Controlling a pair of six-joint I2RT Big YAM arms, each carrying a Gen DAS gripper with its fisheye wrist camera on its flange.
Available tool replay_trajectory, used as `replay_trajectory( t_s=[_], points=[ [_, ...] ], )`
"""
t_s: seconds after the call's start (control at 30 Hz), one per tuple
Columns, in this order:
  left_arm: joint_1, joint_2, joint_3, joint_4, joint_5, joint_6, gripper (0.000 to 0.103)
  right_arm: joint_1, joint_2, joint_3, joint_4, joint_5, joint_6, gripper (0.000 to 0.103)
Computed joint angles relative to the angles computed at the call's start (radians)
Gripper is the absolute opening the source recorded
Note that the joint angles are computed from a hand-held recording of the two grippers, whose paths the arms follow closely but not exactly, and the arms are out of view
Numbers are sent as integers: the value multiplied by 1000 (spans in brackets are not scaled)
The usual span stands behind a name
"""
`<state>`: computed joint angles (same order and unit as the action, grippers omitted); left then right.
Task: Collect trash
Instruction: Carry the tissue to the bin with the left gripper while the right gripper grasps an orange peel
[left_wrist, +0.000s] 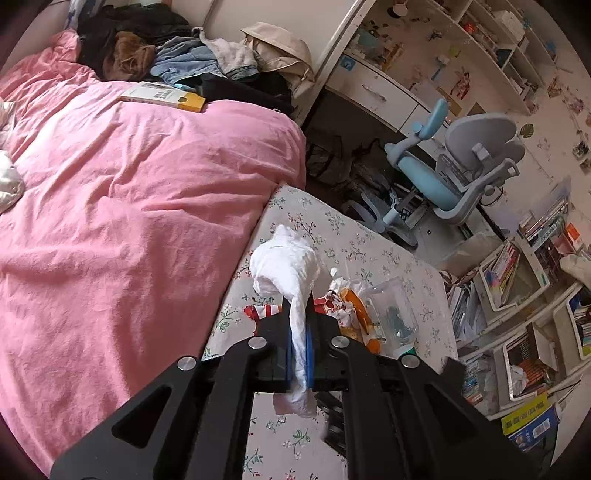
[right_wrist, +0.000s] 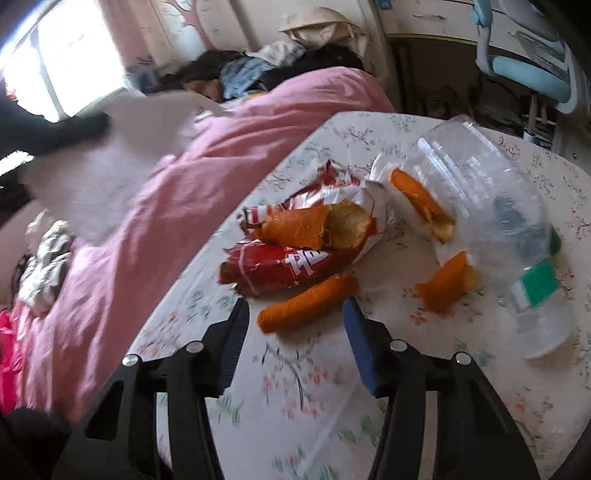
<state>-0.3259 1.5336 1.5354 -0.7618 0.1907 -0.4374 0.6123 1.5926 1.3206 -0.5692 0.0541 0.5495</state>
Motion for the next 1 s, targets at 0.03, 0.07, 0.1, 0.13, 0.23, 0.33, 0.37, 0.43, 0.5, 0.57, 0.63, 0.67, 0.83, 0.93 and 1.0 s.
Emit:
replay_trajectory(
  t_s=[0.03,0.07,0.1,0.13,0.23,0.33,0.37,0.43,0.5,0.57,0.63,0.67,0.83,0.93,1.0],
  points=[
    [0,-2,1,1,-1,2,5,3,8,9,-8,14,4,47],
    [-1,-3,1,2,-1,6,5,10,18,27,-30,42,-3,45],
    [-1,-6,0,5,0,8,5,14,28,45,-56,56,-18,40],
    [0,-8,-1,8,2,9,5,17,33,57,-76,67,-31,36],
    [7,-15,-5,19,23,9,5,15,26,63,-124,73,-73,21],
    [13,-22,-11,28,38,7,5,7,-19,26,-141,65,-82,15],
    [14,-24,-14,31,40,8,5,7,-30,18,-142,66,-84,14],
    [15,-25,-16,32,42,9,5,10,-75,-19,-142,64,-88,14],
    [17,-27,-19,34,60,10,5,17,-121,-52,-136,61,-81,14],
    [15,-29,-25,39,71,18,5,25,-167,-86,-126,53,-75,14],
    [6,-35,-32,41,72,34,5,42,-213,-115,-127,49,-74,14],
    [1,-40,-38,41,68,44,5,60,-245,-136,-132,51,-75,14],
    [-33,-93,-112,41,63,76,5,164,-367,-236,-200,63,-69,14],
    [-59,-143,-179,44,69,84,5,210,-406,-295,-233,54,-36,14],
    [-75,-178,-228,48,75,81,5,227,-419,-322,-250,41,-15,14]
  ],
)
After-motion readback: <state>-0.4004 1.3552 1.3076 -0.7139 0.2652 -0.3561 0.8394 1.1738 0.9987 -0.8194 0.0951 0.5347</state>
